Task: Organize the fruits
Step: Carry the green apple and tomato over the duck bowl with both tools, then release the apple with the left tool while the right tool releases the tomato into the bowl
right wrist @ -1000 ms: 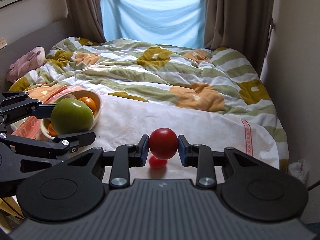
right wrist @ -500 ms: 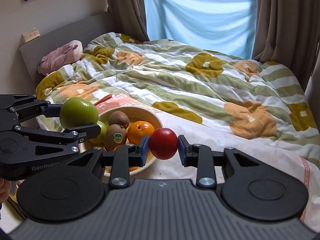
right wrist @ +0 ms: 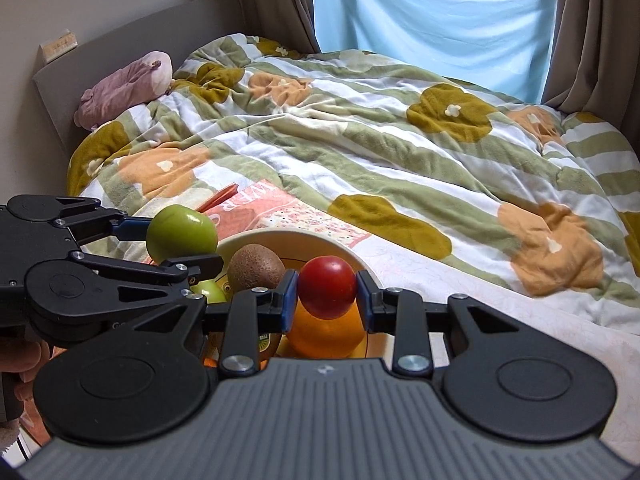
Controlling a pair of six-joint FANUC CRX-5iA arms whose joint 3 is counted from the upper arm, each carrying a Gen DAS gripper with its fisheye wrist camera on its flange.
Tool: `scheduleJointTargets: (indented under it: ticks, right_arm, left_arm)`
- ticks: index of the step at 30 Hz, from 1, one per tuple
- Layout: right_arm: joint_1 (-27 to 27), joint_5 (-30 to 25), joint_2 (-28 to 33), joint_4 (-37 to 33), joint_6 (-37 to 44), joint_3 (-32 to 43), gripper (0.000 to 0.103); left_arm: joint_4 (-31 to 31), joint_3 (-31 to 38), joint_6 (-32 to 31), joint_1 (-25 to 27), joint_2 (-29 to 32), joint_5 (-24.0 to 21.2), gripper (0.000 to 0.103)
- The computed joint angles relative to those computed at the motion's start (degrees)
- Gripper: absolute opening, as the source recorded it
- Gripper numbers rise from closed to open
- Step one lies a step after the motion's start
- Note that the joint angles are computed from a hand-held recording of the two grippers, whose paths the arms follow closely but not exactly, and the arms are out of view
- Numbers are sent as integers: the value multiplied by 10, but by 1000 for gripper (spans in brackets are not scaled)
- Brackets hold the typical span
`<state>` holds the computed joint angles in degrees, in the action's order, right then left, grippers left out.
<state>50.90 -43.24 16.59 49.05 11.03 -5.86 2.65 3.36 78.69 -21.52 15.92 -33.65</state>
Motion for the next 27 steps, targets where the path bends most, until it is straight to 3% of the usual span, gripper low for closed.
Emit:
scheduleJointTargets:
  ticks: [10,11,12,14,17,27]
  right_arm:
    - [-14,-3,34,-33,27,40,46]
    - [-14,-3,37,-34,28,43,46]
    - [-15,-3,39,-36,30,46,46]
    - [-17,-3,42,-39,34,50,46]
    - [-19,-5,48,-45,41,58,46]
    - [-35,8,76,-100,114,100,46]
  left_arm:
    - [28,11,-31,10,24,-9,59]
    - [37,3,-41,11,21,1,66]
    - [42,-2,-48,11,19,8,85]
    - [48,-14,-60,11,12,29,98]
    - [64,-19,-90,12,13,34,98]
    - [66,-41,-94,18,-7,38,98]
